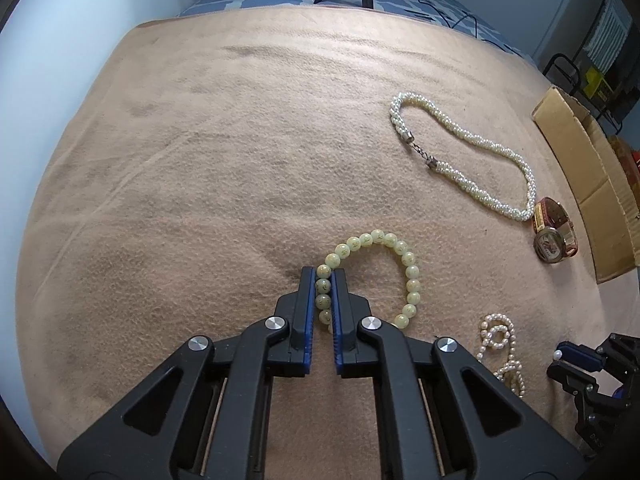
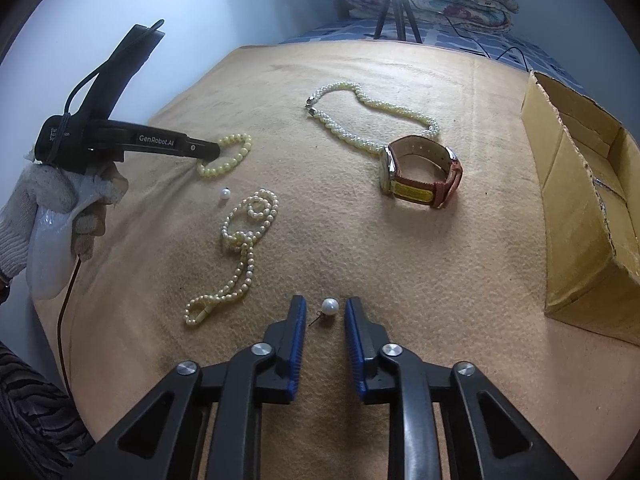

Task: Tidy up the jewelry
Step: 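Grasp the yellow bead bracelet with the left tool while the right tool grasps the loose pearl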

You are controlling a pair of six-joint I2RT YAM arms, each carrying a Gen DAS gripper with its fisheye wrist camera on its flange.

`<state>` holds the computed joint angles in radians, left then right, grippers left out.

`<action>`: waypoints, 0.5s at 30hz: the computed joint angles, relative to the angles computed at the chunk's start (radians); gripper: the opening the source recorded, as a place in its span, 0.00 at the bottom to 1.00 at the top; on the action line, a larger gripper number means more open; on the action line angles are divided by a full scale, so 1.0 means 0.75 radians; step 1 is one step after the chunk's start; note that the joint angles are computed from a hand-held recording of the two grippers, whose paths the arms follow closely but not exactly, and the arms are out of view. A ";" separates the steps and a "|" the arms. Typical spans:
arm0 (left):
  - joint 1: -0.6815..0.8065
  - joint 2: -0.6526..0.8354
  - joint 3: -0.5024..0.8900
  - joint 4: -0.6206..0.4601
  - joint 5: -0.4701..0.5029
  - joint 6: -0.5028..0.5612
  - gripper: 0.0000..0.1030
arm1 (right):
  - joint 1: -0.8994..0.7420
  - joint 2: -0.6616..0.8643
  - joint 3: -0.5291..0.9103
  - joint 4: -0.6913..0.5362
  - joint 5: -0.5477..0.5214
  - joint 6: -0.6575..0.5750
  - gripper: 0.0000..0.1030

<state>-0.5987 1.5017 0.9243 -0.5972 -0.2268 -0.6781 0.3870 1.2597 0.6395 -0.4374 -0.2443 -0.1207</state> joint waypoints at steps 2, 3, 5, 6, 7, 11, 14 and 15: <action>0.005 -0.014 -0.002 -0.005 -0.005 0.000 0.05 | -0.001 0.000 -0.002 0.000 -0.001 -0.004 0.10; 0.006 -0.022 -0.004 -0.007 -0.007 -0.001 0.05 | -0.001 -0.001 -0.002 0.001 -0.002 -0.004 0.09; 0.011 -0.043 -0.009 -0.011 -0.013 -0.005 0.05 | 0.000 -0.005 -0.002 0.001 -0.004 -0.001 0.08; 0.013 -0.052 -0.011 -0.013 -0.014 -0.006 0.05 | 0.002 -0.007 -0.003 0.002 -0.003 -0.001 0.08; 0.014 -0.057 -0.010 -0.015 -0.016 -0.008 0.05 | 0.005 -0.008 -0.004 0.002 0.000 -0.001 0.08; 0.016 -0.091 -0.010 -0.026 -0.026 -0.008 0.05 | 0.015 -0.017 -0.007 0.000 0.009 -0.002 0.07; 0.015 -0.114 -0.009 -0.034 -0.033 -0.014 0.05 | 0.011 -0.043 -0.012 -0.012 0.009 -0.002 0.07; 0.017 -0.125 -0.008 -0.037 -0.034 -0.015 0.05 | 0.007 -0.048 -0.010 -0.016 0.005 -0.002 0.07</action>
